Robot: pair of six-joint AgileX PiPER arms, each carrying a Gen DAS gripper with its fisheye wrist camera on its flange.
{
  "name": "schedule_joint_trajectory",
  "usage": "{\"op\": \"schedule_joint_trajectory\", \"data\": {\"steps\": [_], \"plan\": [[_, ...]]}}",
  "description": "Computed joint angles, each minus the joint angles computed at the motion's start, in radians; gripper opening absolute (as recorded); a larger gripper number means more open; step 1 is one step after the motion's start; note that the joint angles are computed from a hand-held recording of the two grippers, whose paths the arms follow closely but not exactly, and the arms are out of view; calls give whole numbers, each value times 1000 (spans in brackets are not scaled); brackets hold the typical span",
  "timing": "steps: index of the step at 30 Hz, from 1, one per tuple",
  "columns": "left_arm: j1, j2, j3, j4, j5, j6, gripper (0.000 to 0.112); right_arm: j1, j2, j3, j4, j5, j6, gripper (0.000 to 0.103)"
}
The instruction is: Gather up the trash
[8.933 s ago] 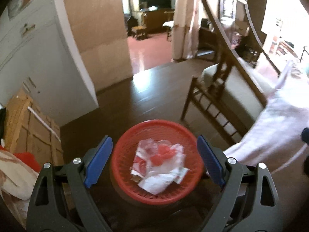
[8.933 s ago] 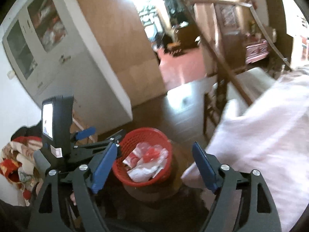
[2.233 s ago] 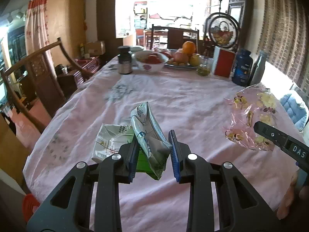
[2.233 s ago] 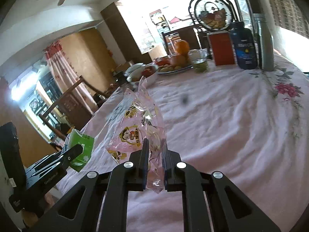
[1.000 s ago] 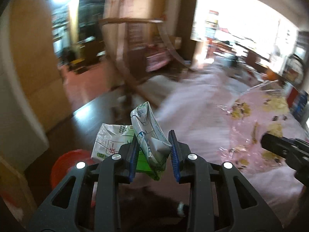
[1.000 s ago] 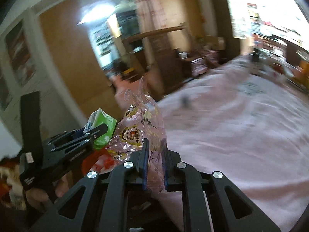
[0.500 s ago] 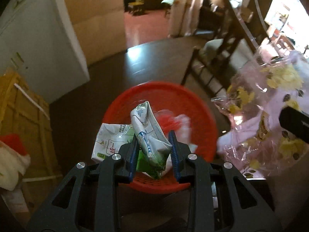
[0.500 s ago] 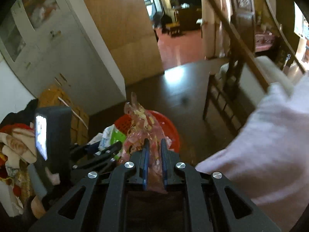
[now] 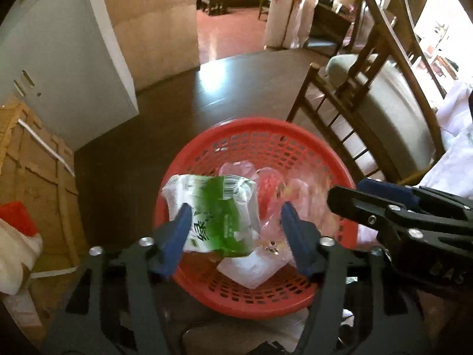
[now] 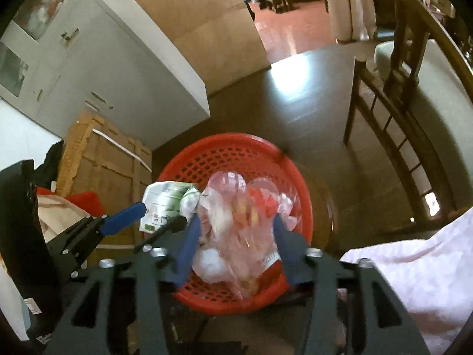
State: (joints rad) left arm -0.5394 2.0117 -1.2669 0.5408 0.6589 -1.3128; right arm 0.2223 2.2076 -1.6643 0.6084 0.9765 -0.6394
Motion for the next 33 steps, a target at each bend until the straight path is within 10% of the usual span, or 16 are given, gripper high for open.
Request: {"op": "schedule_joint_trajectory", "data": {"steps": [7,15,33], "plan": [[-31,-18,-29,50,59,-32,74,-57,-46,-7,53,29,-36,57],[-97,-75,-47,52,204,-81,85,-104,-242,151,31,-31,-87,90],[-233,-124,-86,1,440,-175,92,-246,-446,400,80,28,-222,93]]}}
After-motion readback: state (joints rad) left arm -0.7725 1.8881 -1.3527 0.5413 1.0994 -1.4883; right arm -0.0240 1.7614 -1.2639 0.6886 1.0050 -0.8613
